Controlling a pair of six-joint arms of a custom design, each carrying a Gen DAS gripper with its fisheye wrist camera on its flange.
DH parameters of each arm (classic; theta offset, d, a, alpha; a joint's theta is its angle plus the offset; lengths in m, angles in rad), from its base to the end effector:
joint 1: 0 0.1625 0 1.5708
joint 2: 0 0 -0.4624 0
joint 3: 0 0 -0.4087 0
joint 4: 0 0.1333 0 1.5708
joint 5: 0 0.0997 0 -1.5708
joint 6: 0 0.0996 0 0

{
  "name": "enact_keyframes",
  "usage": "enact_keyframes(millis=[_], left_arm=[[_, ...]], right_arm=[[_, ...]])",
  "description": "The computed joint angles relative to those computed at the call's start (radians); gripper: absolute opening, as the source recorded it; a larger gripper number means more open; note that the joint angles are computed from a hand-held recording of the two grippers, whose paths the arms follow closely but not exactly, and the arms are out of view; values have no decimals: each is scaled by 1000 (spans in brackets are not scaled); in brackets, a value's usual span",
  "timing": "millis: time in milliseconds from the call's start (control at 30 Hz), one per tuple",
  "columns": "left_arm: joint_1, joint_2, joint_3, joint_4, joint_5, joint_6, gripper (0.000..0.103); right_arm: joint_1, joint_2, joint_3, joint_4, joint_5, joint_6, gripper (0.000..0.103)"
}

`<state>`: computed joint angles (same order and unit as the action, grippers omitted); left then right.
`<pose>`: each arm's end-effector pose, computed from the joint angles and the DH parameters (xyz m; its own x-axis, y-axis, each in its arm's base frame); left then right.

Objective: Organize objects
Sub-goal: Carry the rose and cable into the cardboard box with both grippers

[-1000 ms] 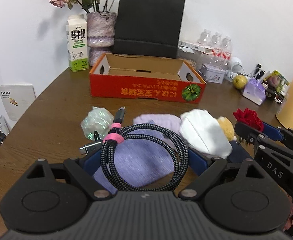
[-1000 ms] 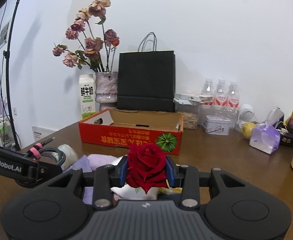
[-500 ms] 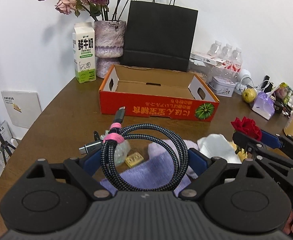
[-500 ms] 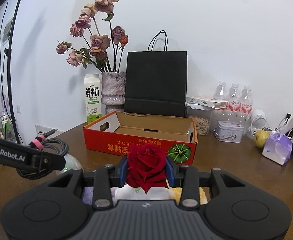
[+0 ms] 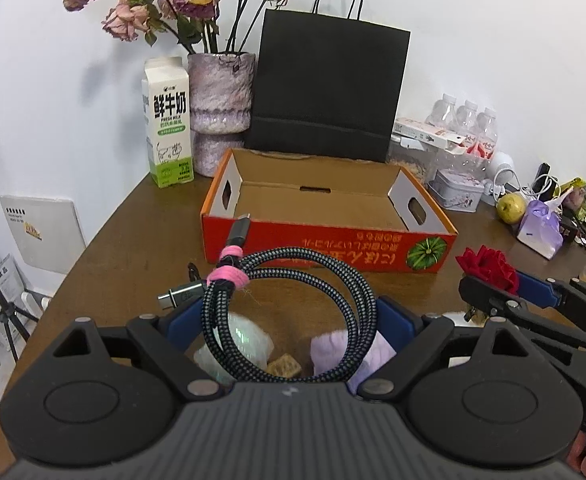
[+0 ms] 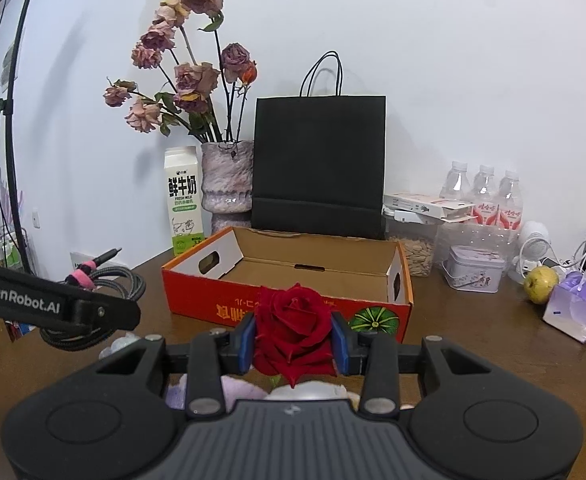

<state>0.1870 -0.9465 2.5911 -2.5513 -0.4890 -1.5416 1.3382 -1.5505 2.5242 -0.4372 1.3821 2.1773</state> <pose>-0.2436 -0.2713 0.0318 -0.7604 -0.1299 -0.6364 0.4697 0.5667 -0.6769 0.0851 -0.3000 0.1511 -0.6628 -0.3690 0.6516 -0.7487 0.3406 -0.5687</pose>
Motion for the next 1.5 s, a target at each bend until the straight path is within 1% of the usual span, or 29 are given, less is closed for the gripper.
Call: enact_keyframes(millis=[167,400,633,900,1100,1267,1500], left_arm=[[30,10,-13,-54,29,72,91],[88,36,-30,-174,61,190,91],[169,59,-60,-295,98,313,91],[254,101,-110,-473,137,511,91],[318,133,-166,-632,144,707,91],[373,150,-220,-712,137,832,91],[451,186,-309,-797,113,984,91]], right_arm=[[41,43,-43,6,40,22,37],[97,102,-110,18,96,55,37],[148,169,-187,30,158,84,37],[195,251,-276,46,217,96,37],[233,312,-367,94,269,123,37],[262,377,-468,154,324,137,37],[279,467,-610,245,390,169,37]])
